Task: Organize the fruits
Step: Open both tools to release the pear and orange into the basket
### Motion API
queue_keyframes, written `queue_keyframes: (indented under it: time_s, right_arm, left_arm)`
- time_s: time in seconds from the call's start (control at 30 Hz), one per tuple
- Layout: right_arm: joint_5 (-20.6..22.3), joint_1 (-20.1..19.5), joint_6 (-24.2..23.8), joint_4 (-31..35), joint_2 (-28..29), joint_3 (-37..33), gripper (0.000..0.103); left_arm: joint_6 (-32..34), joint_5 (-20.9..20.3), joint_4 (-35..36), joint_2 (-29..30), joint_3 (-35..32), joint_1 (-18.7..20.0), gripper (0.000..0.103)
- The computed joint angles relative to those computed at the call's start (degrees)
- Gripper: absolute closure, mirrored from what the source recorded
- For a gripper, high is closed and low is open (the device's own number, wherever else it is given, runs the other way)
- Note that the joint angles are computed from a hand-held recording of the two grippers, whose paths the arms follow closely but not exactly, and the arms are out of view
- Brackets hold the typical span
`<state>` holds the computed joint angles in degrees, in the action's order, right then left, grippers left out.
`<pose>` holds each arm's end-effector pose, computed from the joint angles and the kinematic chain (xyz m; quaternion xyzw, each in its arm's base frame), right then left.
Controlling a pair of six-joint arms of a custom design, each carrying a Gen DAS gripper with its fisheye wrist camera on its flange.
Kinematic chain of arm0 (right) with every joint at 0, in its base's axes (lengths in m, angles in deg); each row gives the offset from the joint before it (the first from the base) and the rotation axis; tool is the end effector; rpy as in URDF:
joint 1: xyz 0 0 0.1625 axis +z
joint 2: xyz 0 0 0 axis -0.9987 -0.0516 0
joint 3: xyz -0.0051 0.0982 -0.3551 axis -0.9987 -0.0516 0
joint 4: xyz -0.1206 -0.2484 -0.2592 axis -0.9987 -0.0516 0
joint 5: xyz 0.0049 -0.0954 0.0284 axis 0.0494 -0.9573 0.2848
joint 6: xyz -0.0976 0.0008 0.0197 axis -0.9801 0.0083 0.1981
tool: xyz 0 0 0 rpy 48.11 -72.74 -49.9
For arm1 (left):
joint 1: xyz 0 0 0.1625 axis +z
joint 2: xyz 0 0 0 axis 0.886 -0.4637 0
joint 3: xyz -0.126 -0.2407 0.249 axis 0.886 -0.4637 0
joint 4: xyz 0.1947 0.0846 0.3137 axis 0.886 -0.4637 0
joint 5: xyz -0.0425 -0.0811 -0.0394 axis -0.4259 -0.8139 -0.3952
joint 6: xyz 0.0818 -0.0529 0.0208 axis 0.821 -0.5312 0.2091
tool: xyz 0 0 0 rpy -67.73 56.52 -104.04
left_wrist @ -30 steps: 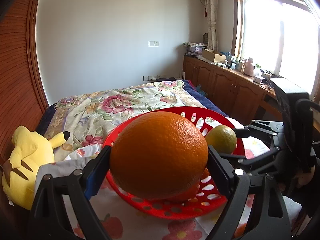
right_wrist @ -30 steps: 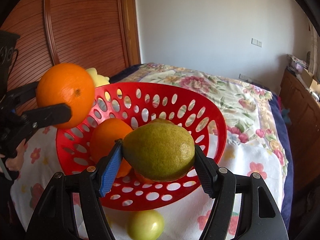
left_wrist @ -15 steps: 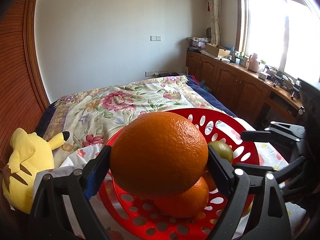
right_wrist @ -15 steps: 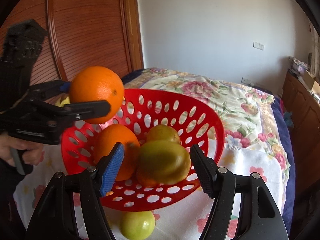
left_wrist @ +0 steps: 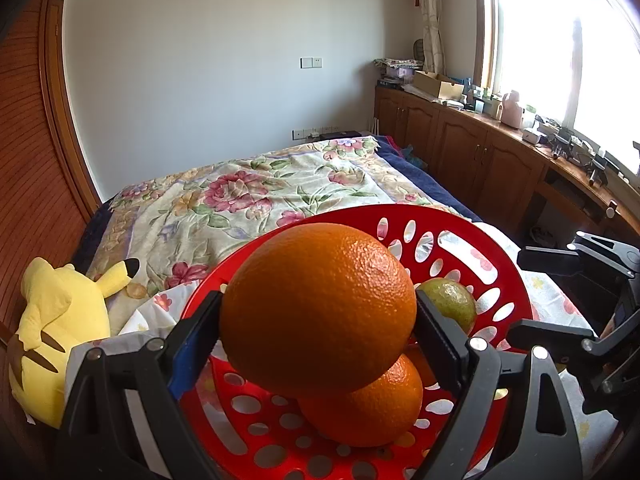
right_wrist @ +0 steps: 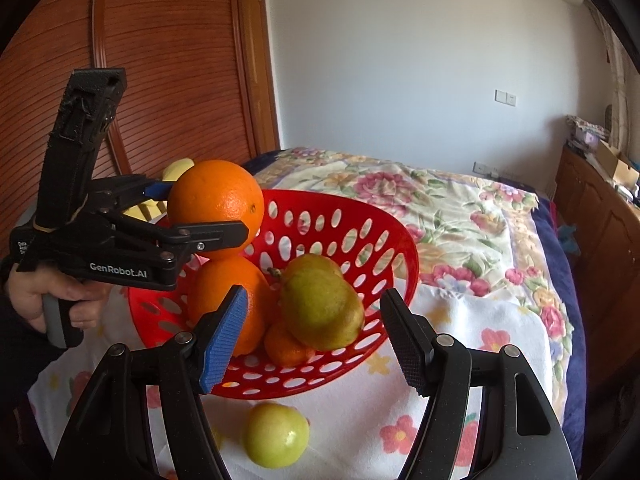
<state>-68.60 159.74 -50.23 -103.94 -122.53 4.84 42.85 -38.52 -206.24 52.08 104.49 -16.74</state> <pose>-0.0713 -0.7323 0.2959 0.5225 -0.8208 0.2034 0.1095 -0.3635 -0.6908 -0.1149 0.1088 0.8246 -0.4173 0.3660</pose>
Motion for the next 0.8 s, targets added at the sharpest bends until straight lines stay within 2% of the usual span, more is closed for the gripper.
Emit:
queue_keyframes:
  time_s: [0.17, 0.47, 0.6, 0.8]
  right_arm:
    - [0.1, -0.3, -0.2, -0.4, -0.9, 1.1, 0.032]
    - [0.2, -0.9, 0.2, -0.7, -1.7, 1.6, 0.032]
    - [0.2, -0.9, 0.2, -0.6, -1.8, 1.6, 0.032]
    - [0.2, -1.0, 0.2, -0.6, -2.0, 1.7, 0.032]
  left_arm:
    - [-1.4, 0.2, 2.4, 0.6, -1.6, 0.3, 0.012]
    - [-5.5, 0.7, 16.1, 6.5, -16.4, 1.4, 0.012]
    - [-5.8, 1.0, 17.1, 6.8, -17.3, 1.5, 0.012]
    - [-6.0, 0.5, 15.1, 5.0, -13.8, 1.6, 0.012]
